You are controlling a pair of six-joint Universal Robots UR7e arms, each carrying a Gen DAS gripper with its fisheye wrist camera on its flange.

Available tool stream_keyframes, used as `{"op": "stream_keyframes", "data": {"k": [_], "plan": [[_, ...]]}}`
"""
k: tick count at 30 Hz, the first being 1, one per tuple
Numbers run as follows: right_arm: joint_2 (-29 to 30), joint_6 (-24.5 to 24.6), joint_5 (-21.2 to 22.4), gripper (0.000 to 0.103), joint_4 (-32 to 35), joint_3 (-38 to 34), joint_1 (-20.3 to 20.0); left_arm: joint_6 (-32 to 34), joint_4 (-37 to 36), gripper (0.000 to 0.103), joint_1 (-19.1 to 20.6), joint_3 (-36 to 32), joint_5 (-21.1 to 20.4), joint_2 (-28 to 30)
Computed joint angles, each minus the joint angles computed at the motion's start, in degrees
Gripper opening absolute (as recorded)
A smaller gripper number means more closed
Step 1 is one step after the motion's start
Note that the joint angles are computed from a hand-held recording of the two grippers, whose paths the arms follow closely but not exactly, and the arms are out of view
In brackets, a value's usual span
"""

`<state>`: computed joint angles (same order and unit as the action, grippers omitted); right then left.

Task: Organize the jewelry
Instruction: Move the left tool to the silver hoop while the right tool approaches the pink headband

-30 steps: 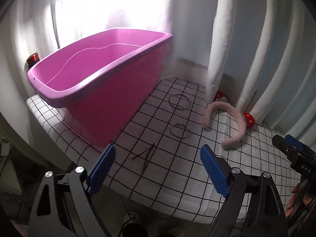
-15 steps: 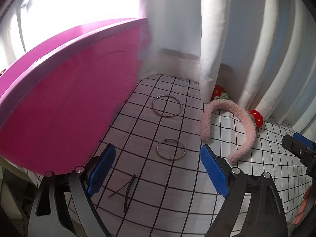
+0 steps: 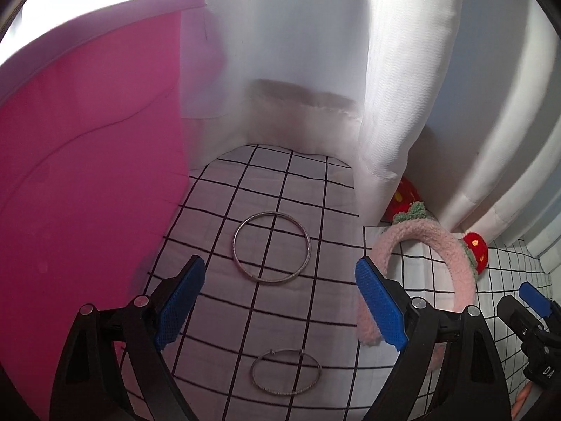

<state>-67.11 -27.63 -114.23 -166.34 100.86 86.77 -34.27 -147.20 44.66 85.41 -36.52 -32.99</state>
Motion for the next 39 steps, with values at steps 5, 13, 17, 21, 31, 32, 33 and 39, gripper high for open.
{"op": "stream_keyframes", "data": {"k": [5, 13, 17, 21, 31, 32, 33, 39], "plan": [[3.1, 0.9, -1.6, 0.089, -1.6, -1.9, -0.2, 1.9, 2.1, 0.086, 2.2, -3.9, -1.7, 2.0], [6.8, 2.9, -5.2, 0.089, -3.1, -4.1, -0.3, 2.8, 3.8, 0.086, 4.2, -6.7, -2.7, 4.0], [7.8, 2.9, -6.6, 0.089, -3.5, -4.6, -0.3, 3.8, 4.5, 0.086, 4.9, -7.8, -3.0, 4.7], [8.7, 2.8, -7.9, 0.089, -3.3, -5.3, -0.1, 4.1, 4.5, 0.086, 5.2, -8.0, -3.3, 4.9], [12.6, 3.1, -11.8, 0.089, -2.4, -8.2, -0.1, 5.9, 7.6, 0.092, 4.8, -10.5, -0.2, 7.3], [12.9, 2.1, -12.0, 0.089, -3.4, -8.3, -0.2, 5.7, 7.5, 0.093, 4.8, -10.5, -0.8, 7.2], [13.3, 1.7, -12.3, 0.089, -3.7, -8.4, -0.1, 5.8, 7.8, 0.093, 4.8, -10.7, -0.8, 7.3], [15.9, 1.5, -12.9, 0.094, -5.4, -10.3, 0.3, 6.2, 7.8, 0.097, 4.9, -10.9, -0.3, 7.7]]}}
